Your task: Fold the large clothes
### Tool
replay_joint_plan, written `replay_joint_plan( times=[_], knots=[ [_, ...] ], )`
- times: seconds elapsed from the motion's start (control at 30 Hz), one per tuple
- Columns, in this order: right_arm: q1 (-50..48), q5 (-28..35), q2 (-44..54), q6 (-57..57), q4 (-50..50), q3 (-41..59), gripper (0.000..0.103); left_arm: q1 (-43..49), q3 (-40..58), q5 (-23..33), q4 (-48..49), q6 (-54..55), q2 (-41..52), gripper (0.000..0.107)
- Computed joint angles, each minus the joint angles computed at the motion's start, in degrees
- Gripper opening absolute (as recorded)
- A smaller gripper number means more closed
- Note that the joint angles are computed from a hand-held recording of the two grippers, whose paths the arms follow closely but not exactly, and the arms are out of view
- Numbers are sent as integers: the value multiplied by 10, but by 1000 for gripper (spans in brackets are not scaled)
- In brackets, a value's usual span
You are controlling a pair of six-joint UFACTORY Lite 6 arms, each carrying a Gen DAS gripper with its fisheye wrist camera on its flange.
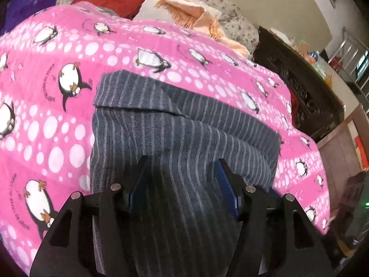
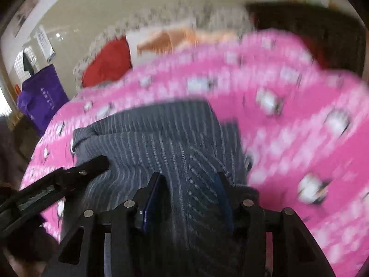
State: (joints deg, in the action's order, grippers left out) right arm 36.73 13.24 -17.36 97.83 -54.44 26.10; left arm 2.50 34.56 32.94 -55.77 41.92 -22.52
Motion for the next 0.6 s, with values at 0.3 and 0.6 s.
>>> replay_joint_plan(
  times=[0.3,0.6],
  knots=[
    [-28,-61,5,-44,15,-8,69,45,-13,33,-65,73,5,59],
    [-18,-50,21,-2,-24,4,70,95,-7,98,-128,127,28,61]
  ],
)
